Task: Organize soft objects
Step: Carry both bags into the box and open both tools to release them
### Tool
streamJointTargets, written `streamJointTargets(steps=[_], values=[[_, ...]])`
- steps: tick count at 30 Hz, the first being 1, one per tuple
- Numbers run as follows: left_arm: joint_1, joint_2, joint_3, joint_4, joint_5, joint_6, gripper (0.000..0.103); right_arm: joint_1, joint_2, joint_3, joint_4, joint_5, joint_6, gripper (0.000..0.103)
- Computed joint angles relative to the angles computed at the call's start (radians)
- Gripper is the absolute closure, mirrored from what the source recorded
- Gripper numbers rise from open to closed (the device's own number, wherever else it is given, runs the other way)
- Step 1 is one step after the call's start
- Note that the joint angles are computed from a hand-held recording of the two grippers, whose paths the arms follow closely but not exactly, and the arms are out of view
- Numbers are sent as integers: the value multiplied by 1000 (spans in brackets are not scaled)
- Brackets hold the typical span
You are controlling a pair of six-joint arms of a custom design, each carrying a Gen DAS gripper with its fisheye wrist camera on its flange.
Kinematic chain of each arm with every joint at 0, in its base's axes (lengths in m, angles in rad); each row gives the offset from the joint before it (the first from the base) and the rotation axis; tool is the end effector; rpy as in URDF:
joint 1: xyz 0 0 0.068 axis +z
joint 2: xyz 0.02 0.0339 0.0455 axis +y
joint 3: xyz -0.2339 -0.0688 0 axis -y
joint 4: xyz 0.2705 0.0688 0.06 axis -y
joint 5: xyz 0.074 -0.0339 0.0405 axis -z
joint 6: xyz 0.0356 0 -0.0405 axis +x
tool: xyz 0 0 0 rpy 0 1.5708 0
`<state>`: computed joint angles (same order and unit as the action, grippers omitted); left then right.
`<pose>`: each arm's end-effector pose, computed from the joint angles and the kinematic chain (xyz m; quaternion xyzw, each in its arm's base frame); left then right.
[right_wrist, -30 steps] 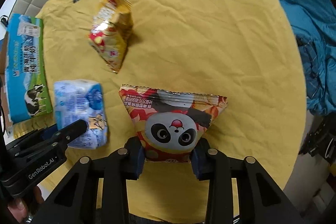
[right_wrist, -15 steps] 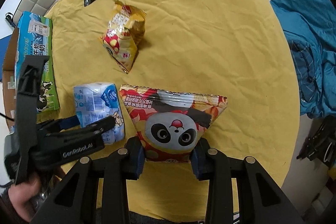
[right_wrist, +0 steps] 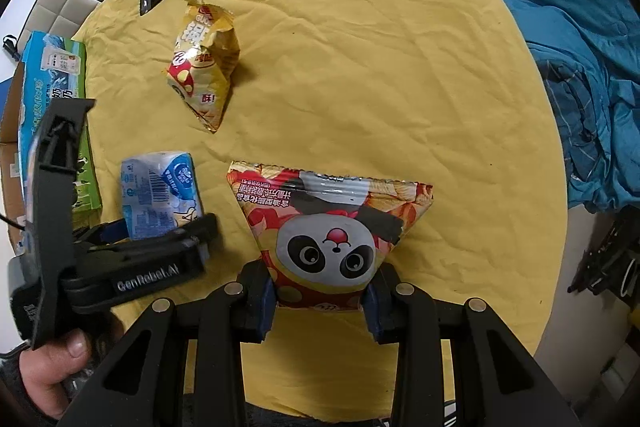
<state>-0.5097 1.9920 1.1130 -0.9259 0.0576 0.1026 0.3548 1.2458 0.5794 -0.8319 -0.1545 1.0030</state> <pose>0.2687 -0.1525 0.0504 -0.2960 -0.9476 0.0044 0.1201 0.1884 0.0756 0.1062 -0.3146 -0.9454 -0.0827 0.0203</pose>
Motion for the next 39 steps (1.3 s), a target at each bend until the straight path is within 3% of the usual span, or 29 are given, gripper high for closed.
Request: streamJointTargets(steps=[2,3,7,12,17,19,24,33,35,39], values=[[-8,-53,-28,14,-6,18,62,11,1,-3,4,6,11,66],[-14,-66,-33,4,2,24,65,12,3,-1,2,7,11,66],[-30,-166,-93,24,-7,5,66,33,17,7,12,11,23,66],[-48,-349,-123,-25,24,14,67,70,-6,37,-14,19,40,66],[-17,-547,-106,-124,52,34,67,139,-11,141,-69,45,57,66],[51,-598,-72,-166,61,95,67,168,3,205,-93,61,67,66],[340,-593,116,-297,134,347,67,237,90,421,-152,111,77,66],[618,-387,455,-398,244,497,66,330,432,923,-213,159,45,66],[673,-354,486,-358,260,506,66,341,548,1067,-229,153,28,66],[760,-125,737,-412,246,547,66,342,777,1335,-270,122,-10,66]])
